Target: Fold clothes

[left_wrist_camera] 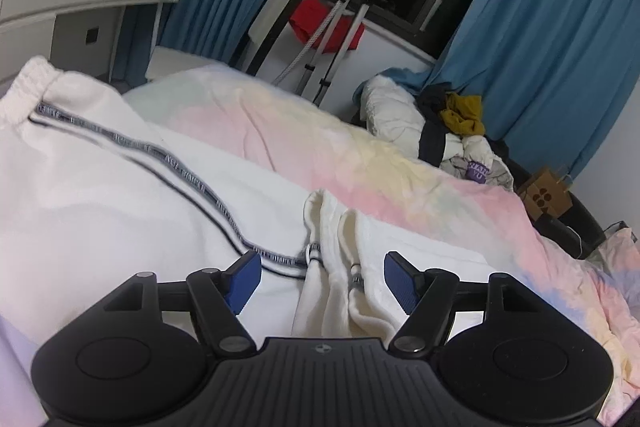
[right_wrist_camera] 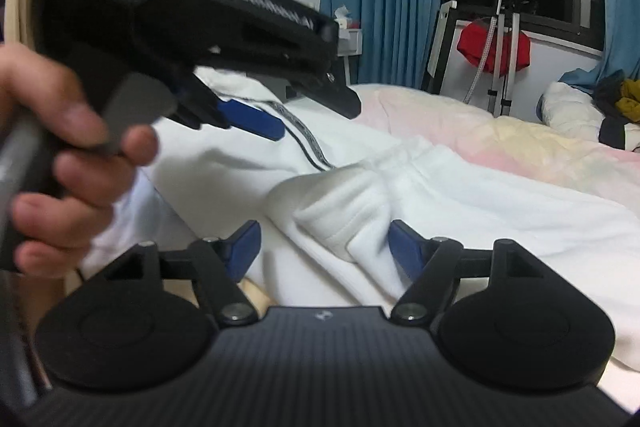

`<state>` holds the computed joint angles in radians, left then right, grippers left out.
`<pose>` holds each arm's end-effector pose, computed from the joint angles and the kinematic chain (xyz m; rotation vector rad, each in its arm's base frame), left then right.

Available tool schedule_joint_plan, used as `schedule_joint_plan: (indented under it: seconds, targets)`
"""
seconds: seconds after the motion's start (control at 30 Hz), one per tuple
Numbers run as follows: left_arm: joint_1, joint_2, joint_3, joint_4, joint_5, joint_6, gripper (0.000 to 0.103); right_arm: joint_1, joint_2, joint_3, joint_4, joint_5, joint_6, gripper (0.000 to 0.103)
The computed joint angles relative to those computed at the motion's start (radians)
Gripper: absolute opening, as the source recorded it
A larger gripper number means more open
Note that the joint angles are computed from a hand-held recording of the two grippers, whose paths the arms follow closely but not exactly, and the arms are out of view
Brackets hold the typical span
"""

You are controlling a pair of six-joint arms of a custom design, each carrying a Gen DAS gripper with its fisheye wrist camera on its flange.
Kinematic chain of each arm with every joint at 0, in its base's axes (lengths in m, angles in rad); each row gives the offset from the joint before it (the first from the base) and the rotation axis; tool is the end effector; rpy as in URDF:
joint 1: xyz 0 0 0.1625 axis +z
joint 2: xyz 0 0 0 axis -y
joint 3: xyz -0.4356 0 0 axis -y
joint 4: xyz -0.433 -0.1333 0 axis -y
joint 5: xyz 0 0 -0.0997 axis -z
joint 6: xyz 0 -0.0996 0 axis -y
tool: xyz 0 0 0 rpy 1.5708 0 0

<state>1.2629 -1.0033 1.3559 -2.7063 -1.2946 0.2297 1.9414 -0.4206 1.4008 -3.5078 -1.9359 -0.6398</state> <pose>-0.0831 -0.7908 0.3827 0.5650 2.6316 -1.1229 0.3708 -0.6844 0.0086 0.9660 -2.2241 1.1807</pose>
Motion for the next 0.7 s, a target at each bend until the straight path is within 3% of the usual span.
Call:
schedule_joint_plan:
  seconds: [0.2,0.37,0.53,0.7]
  targets:
    - [-0.008,-0.013,0.028,-0.007,0.006,0.034,0.073,0.01,-0.055,0.049,-0.057,-0.033,0.087,0.072]
    - [-0.008,-0.018,0.041,0.025,-0.008,0.065,0.073,0.012,-0.053,0.0,-0.139,-0.185,0.19,0.072]
    - [-0.019,-0.016,0.075,0.02,0.015,0.159,0.073,0.0,-0.01,-0.078,-0.24,-0.348,0.239,0.072]
    - [-0.029,0.007,0.078,0.049,0.109,0.175,0.075,-0.029,-0.002,-0.095,-0.134,-0.387,0.338,0.072]
